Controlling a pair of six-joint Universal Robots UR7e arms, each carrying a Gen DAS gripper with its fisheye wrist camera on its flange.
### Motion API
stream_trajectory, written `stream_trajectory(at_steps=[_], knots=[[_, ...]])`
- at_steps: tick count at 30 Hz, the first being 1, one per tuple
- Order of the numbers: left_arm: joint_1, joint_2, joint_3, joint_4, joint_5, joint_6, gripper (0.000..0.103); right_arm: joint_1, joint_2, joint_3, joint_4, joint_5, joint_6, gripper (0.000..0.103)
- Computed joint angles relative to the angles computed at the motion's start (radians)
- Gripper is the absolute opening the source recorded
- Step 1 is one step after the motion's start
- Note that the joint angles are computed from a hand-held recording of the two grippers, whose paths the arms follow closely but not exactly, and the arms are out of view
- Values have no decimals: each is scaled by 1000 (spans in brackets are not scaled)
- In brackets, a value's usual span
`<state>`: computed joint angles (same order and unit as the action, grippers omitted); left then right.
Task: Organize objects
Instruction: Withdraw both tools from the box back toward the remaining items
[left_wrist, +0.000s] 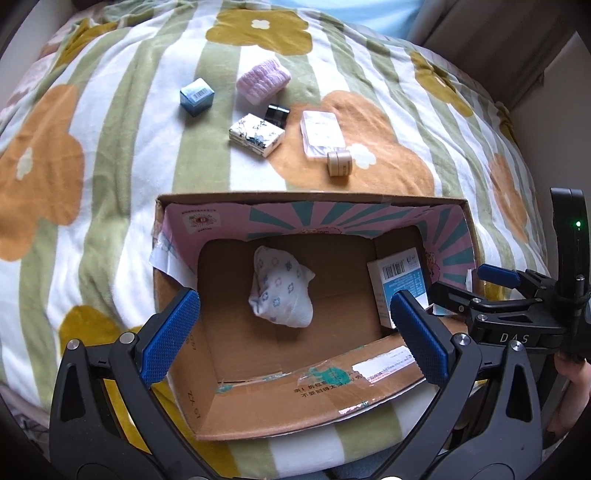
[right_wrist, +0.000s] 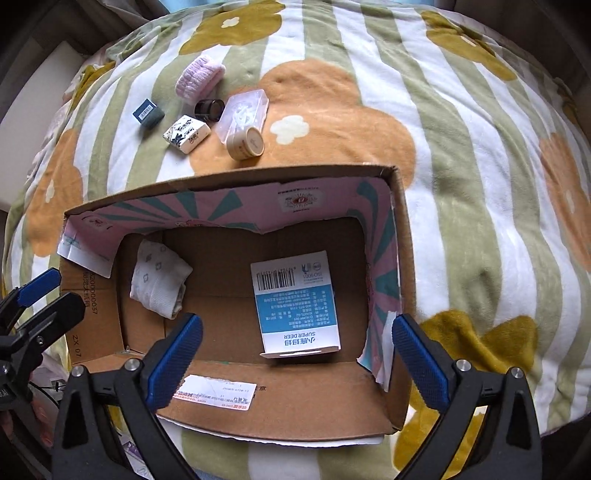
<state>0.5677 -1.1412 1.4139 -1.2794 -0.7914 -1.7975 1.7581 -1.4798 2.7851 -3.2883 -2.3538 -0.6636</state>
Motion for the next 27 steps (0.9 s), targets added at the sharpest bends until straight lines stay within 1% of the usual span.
stream_trajectory(at_steps=[2,5,7,9,12,15,19,21,23,25,27], knots=[[1,-8,0,-3,3,18,103,21,-3,-12,37,-21,41,102],[4,-15,-9,8,7,36,103,45,-26,-24,89,-27,90,102],[4,-17,-20,30,16,34,103,66,-20,-31,94,-41,116,102],[7,-19,-32,48,23,39,103,88,-11,-34,80,-51,125,102],[3,-8,-74,132,47,28,103,119,-1,-45,87,-67,147,102],[-1,-7,-104,181,69,31,103,150,-3,-55,105,-76,163,102],[-3,-14,-143,216,85,35,103,205,-23,-83,185,-87,217,102],[-3,-16,-165,229,95,50,103,238,-19,-102,199,-101,229,102],[1,-12,-200,259,101,65,103,266,-20,-127,240,-108,264,102],[4,-10,-229,284,114,81,103,298,-2,-156,266,-133,300,102],[8,-12,-250,305,135,102,103,318,28,-181,257,-152,308,102]])
